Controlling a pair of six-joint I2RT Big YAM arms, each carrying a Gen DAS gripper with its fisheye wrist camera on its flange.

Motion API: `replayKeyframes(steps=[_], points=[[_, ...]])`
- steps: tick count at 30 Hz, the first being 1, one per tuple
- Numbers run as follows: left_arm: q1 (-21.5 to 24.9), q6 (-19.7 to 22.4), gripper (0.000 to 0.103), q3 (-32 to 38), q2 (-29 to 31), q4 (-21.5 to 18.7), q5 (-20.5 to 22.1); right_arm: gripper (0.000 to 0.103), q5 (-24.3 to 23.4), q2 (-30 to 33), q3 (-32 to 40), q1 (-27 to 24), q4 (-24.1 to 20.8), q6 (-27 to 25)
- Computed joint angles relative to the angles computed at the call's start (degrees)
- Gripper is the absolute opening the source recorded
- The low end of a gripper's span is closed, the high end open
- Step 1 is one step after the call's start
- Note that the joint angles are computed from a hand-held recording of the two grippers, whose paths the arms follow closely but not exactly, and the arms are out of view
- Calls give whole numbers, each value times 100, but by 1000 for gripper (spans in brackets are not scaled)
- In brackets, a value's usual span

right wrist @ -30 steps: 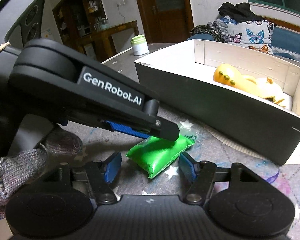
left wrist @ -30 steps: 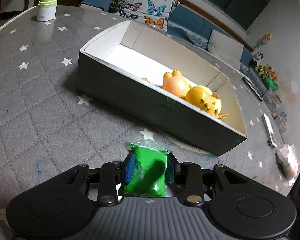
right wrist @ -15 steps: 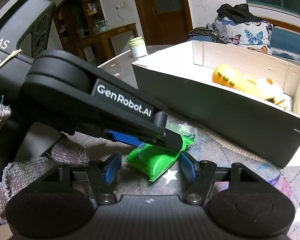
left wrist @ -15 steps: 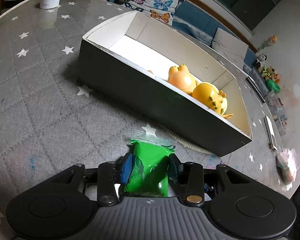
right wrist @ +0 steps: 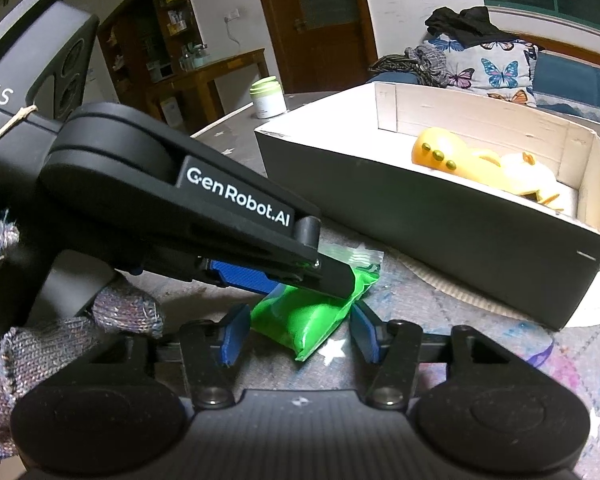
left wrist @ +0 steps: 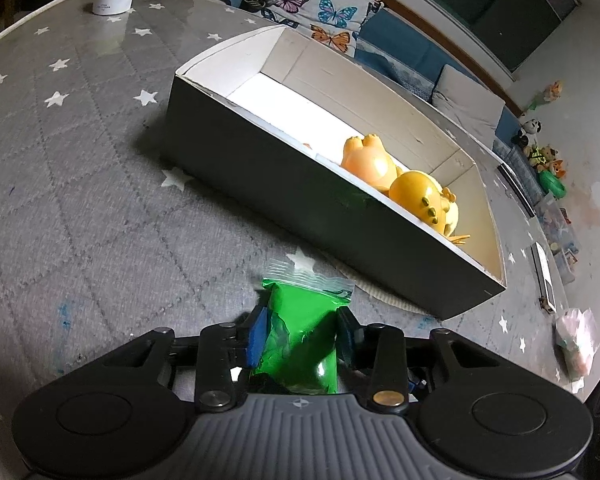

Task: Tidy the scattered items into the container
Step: 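Grasp the green clay packet with the right tool and lift, then carry the green packet into the box and open the right tool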

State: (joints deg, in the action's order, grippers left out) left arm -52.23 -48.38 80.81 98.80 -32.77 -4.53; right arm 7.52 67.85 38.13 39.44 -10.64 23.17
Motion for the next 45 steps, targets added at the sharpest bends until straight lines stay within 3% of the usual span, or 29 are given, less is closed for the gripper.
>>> replayKeyframes(steps=[10,28,45], points=[[-10,-157,39,-79,-101,0,-76,55,3,33,39,45,55,-38],[-74,-69,38,55,-273,-109,-421,55,113,-51,205,63,123,-252],[15,352,38,663,-230,-198,-669,56,204,-66,615,-158,269,-703]])
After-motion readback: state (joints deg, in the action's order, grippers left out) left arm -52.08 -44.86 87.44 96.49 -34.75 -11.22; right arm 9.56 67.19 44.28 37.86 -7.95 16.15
